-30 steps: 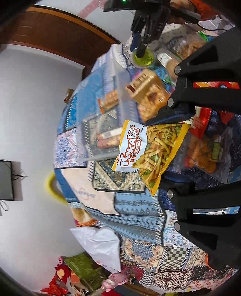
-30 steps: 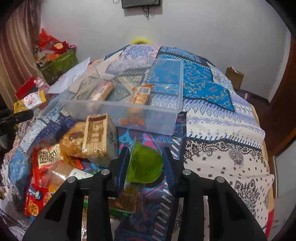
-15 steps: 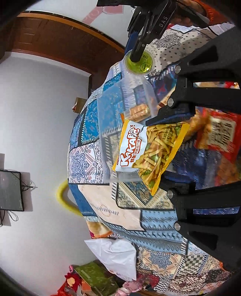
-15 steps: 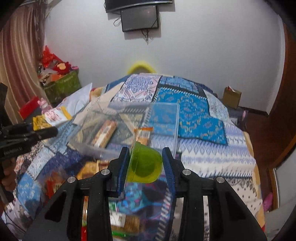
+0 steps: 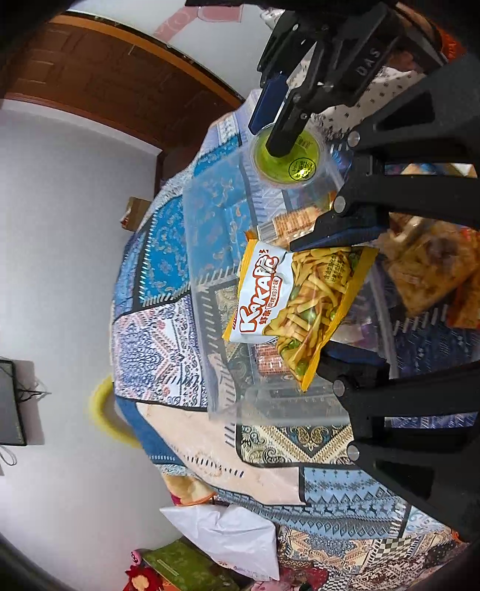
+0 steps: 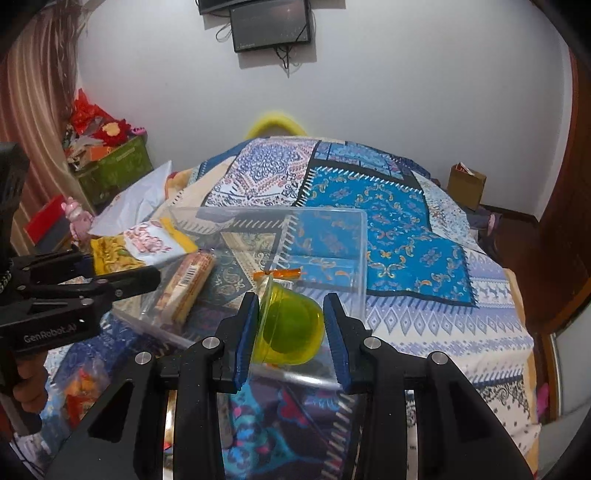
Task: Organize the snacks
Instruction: 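Carry the KAKAPO bag and jelly cup into the clear box and release both, then withdraw both tools from the box back toward the snack pile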
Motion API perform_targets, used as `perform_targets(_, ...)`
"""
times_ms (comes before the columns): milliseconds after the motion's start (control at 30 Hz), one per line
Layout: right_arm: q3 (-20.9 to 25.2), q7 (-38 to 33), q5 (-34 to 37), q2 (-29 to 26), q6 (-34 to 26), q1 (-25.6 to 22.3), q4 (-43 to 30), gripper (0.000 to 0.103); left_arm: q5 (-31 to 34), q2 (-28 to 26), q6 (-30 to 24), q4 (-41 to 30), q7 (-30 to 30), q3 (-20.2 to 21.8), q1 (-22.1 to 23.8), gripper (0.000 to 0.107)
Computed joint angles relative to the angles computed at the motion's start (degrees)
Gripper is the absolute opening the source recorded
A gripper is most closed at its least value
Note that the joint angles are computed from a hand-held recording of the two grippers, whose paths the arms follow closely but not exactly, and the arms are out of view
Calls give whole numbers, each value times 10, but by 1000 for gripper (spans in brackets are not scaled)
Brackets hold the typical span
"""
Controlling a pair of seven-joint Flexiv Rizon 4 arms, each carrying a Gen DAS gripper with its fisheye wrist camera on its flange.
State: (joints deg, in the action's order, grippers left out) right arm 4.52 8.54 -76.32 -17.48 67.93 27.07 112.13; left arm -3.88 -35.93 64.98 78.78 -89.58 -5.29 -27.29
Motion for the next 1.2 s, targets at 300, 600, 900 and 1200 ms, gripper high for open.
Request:
perform_targets(300,-3,-72,76,-25,29,2,-10,8,24,-56,-72,-81,-19,22,-22,45)
perform_targets(600,-12,-57,71,-6,38,11,10,22,16,-69,-124,-104,-26,12,-17,55)
perform_targets(900,6,-55,80,20,19,12,30,48,11,-9,-67,-30,-17,1,-3,63)
perform_targets(1200,36,-36,65,64,-11,19,53,62,3,104,4,103,0,-8,17,70)
